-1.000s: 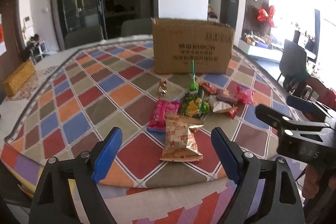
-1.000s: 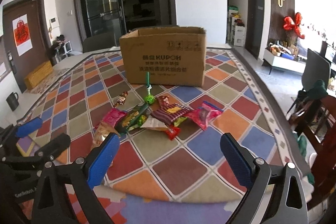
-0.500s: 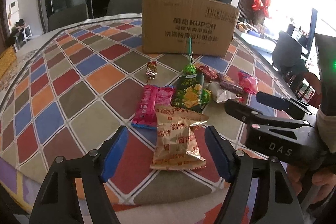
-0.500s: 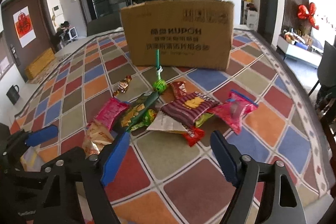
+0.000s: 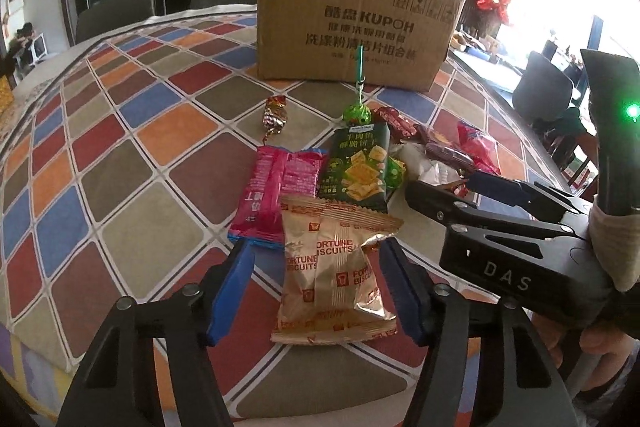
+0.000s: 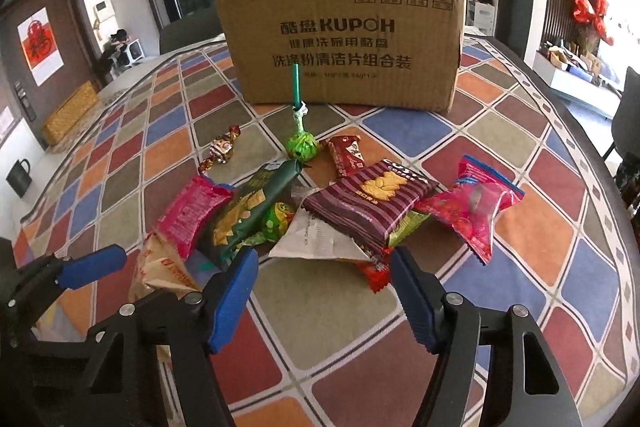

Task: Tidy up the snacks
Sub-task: 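Reach the left tool to the Fortune Biscuits bag and close on it, then carry the biscuit bag into the box with the left tool while the right tool carries a white wrapper there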

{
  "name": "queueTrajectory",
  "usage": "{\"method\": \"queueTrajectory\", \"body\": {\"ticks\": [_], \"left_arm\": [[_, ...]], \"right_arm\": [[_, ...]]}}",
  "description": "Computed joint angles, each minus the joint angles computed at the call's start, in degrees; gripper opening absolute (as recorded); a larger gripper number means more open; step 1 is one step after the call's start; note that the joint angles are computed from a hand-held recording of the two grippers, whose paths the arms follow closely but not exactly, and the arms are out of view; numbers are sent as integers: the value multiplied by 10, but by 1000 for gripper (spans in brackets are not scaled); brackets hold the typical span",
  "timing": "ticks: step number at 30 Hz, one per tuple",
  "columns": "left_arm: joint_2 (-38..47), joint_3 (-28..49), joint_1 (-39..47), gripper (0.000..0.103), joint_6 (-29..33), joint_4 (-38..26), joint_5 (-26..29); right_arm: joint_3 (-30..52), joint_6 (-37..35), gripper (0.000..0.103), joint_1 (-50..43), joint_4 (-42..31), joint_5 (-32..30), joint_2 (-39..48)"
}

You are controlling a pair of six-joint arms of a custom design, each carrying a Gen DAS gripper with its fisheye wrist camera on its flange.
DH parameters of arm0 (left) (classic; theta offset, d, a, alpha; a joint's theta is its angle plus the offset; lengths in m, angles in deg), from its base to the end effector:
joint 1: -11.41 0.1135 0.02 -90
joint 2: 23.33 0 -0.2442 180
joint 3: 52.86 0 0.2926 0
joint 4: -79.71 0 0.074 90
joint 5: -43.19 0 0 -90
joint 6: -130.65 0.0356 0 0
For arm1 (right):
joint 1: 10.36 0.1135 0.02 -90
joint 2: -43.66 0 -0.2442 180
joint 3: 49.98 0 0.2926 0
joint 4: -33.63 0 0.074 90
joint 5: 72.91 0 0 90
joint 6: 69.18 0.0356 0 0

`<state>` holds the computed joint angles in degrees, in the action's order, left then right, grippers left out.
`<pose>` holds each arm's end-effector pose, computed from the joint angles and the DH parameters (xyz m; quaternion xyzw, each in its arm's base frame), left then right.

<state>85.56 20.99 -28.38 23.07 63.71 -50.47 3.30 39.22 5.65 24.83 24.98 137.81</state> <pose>0.3146 -0.2590 0.0914 0.1710 0.9267 -0.1336 0.3069 0.3182 0.0862 0.0823 0.0432 0.9358 0.0400 0.3476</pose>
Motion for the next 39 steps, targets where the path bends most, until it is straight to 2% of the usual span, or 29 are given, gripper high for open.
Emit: {"method": "queueTrajectory", "body": {"ticks": [7, 9, 11, 17, 18, 19, 20, 24, 25, 28, 39], "left_arm": [[23, 22, 5, 49, -17, -5, 24], [26, 25, 6, 43, -22, -5, 30], [26, 25, 6, 42, -26, -5, 32], [14, 18, 1, 41, -32, -1, 15], [10, 16, -1, 41, -33, 0, 10], [7, 14, -2, 41, -33, 1, 7], [4, 13, -3, 41, -35, 2, 3], [-5, 10, -7, 41, -33, 2, -7], [-9, 9, -8, 41, -33, 2, -10], [-17, 5, -12, 41, -31, 5, -17], [-29, 8, -21, 41, -29, 5, -33]], "right_arm": [[20, 0, 63, -3, -1, 10, 22], [21, 0, 58, -4, 2, 10, 24], [21, -2, 52, -4, 4, 13, 25], [2, 0, 51, -7, 22, 2, 10], [-2, 0, 47, -8, 25, -1, 5], [-8, -1, 36, -8, 27, -3, -2], [-13, -4, 31, -11, 30, -10, -8], [-25, -3, 27, -15, 36, -24, -20], [-28, -3, 10, -16, 38, -26, -22], [-34, 2, 10, -23, 43, -45, -26], [-74, 10, 8, -24, 61, -51, -85]]}}
